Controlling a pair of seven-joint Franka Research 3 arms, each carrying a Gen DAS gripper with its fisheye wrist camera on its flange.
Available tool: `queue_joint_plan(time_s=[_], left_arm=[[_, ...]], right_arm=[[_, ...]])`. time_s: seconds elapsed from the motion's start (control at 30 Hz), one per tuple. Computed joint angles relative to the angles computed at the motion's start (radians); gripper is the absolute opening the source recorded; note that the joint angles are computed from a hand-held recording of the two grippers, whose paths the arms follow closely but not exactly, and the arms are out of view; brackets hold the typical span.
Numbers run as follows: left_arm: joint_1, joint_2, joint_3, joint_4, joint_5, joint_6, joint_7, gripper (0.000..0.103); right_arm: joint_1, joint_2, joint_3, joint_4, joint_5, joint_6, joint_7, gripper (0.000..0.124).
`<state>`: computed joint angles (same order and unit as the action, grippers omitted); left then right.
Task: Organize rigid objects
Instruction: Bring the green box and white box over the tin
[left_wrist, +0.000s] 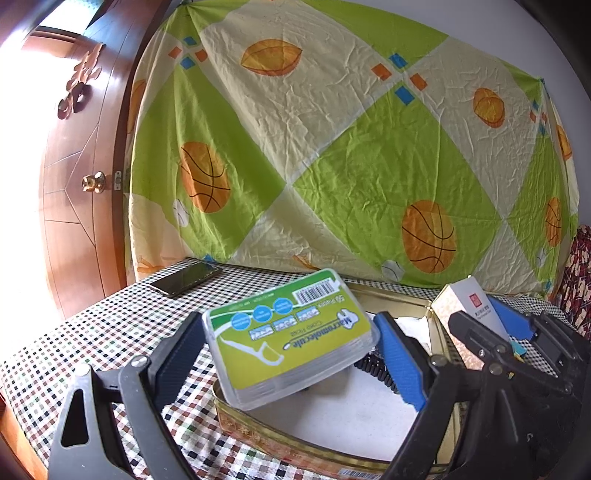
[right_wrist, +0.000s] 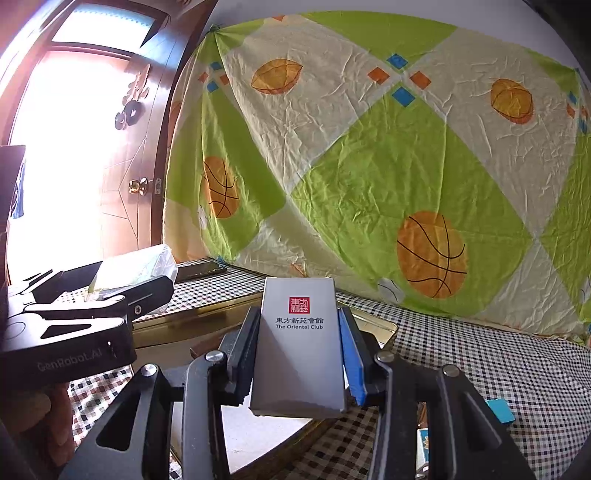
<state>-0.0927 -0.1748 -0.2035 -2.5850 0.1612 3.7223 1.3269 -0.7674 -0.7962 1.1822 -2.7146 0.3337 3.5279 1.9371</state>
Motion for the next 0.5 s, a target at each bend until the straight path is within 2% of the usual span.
queue_joint_plan(time_s=[0.3,0.5], left_arm=[[0.004,0.015,-0.002,0.035,0.009,-0.036,0.044,0.092],[-0.017,0.034,0.047,0.089,0.16,-0.109,-0.048,0.092]], right_arm=[[0.021,0.073,-0.039,0.026,-0.007,-0.028,-0.022,0.043],[0.037,0.133,-0.079,0.058,-0.018,-0.054,-0.05,0.043]])
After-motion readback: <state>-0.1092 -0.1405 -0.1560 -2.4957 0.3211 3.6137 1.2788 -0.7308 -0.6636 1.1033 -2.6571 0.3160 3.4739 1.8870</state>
